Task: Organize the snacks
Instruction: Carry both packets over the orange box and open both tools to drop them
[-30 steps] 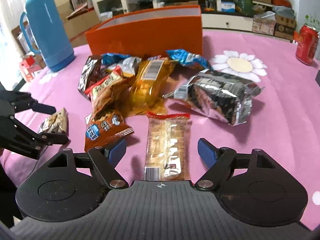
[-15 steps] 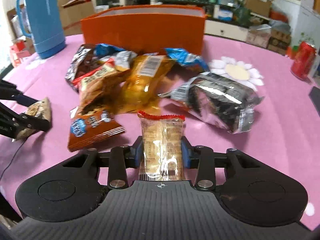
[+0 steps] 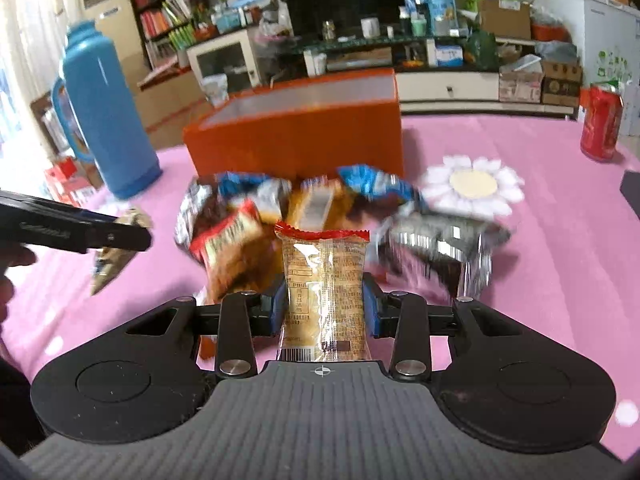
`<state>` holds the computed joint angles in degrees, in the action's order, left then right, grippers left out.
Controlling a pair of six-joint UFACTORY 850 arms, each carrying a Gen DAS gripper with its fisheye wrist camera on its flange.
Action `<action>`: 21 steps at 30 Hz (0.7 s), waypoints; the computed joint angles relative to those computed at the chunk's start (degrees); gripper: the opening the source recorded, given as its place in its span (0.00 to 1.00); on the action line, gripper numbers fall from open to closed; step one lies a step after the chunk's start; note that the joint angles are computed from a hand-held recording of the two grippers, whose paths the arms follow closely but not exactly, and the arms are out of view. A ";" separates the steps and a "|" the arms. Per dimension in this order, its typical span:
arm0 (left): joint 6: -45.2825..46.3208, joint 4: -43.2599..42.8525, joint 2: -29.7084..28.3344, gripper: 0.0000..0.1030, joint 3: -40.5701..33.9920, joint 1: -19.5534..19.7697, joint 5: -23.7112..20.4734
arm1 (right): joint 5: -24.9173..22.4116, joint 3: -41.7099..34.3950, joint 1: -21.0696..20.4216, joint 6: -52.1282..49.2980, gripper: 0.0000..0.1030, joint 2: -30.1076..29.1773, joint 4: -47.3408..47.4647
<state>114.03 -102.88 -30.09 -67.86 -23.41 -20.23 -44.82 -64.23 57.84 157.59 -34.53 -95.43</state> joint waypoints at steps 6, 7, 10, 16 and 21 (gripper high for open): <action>-15.04 8.80 -6.76 0.48 -14.83 -0.53 0.81 | -2.02 -2.86 -5.87 -9.23 0.17 2.23 -1.65; -17.44 10.18 -8.39 0.48 -17.72 -0.87 2.08 | -1.53 -3.74 -7.40 -9.97 0.17 2.22 -2.63; -24.32 16.27 -13.00 0.48 -25.26 -1.87 5.52 | 0.48 -7.51 -11.51 -14.09 0.17 0.83 -3.23; -42.37 34.50 -21.44 0.48 -38.22 -2.94 7.45 | 6.07 -16.48 -18.07 -20.85 0.17 -4.67 -2.88; -53.26 46.54 -26.51 0.48 -45.35 -3.62 7.76 | 9.14 -22.61 -21.46 -24.53 0.17 -9.11 -1.94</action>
